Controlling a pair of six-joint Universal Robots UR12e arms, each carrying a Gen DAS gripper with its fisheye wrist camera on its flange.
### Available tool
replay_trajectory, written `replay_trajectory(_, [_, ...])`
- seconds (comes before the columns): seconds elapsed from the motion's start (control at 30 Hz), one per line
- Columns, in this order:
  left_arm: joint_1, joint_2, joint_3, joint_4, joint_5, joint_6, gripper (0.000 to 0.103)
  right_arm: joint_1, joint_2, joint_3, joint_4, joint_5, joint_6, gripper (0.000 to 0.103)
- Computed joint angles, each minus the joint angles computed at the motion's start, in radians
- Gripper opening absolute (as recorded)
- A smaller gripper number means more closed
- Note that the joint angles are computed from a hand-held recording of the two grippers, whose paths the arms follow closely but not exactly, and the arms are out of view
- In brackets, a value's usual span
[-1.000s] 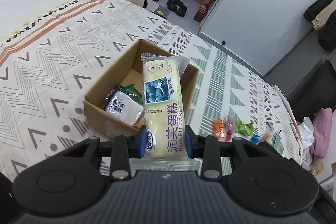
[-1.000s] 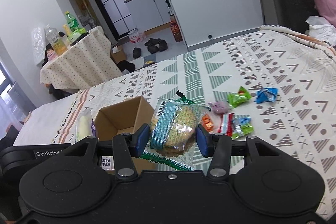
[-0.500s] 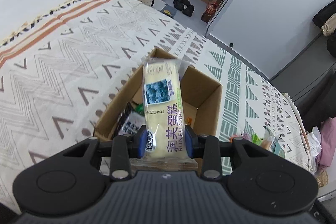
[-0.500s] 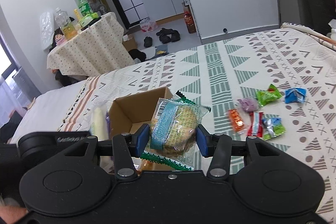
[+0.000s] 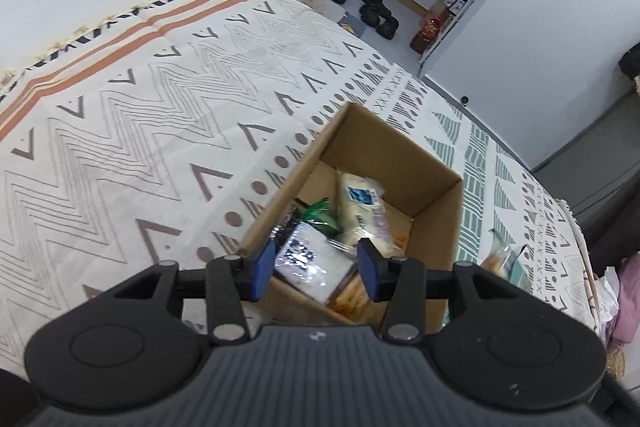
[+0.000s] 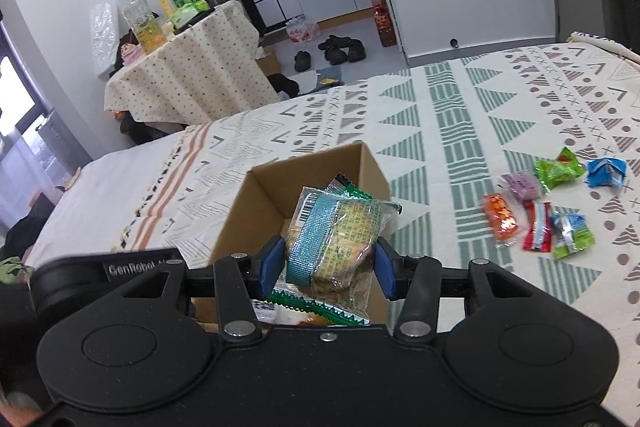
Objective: Organize snacks
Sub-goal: 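Release the cake pack and cream bar into the box from both tools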
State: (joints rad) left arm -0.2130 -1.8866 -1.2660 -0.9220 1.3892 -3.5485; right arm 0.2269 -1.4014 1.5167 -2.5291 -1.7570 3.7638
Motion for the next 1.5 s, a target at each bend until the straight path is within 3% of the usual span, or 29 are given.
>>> replay_trajectory(0.17, [0.003,0.008,-0.003,-0.014,0.008,-0.006,0.054,-0.007,0.003,-0.005,-0.045,0.034,0.005,0.050])
replay_trajectory(0.23, [0.003,0.012,-0.004,-0.023,0.014,-0.012,0.059,-0.009,0.001,-0.004,-0.054,0.029,0.016,0.066])
replay_trajectory(0.27, [0.003,0.014,-0.005,-0.027,0.017,-0.014,0.063,-0.007,-0.003,0.001,-0.063,0.010,0.023,0.068])
replay_trajectory(0.5, [-0.009,0.023,-0.006,-0.059,0.040,-0.003,0.080,-0.021,-0.060,0.063,-0.058,-0.025,0.078,0.069])
replay_trajectory(0.77, [-0.035,0.036,-0.011,-0.091,0.046,0.043,0.088,-0.033,-0.125,0.139,-0.027,-0.061,0.093,0.075])
replay_trajectory(0.97, [-0.056,0.048,-0.021,-0.081,0.035,0.064,0.093,-0.047,-0.175,0.187,-0.033,-0.067,0.075,0.086])
replay_trajectory(1.03, [-0.063,0.054,-0.030,-0.064,0.023,0.065,0.096,-0.053,-0.192,0.204,-0.041,-0.067,0.073,0.094])
replay_trajectory(1.23, [-0.088,0.068,-0.049,-0.023,0.009,0.061,0.103,-0.070,-0.235,0.243,-0.059,-0.064,0.028,0.103])
replay_trajectory(1.5, [-0.108,0.073,-0.062,0.015,-0.033,0.037,0.103,-0.103,-0.289,0.305,-0.089,-0.041,-0.009,0.103])
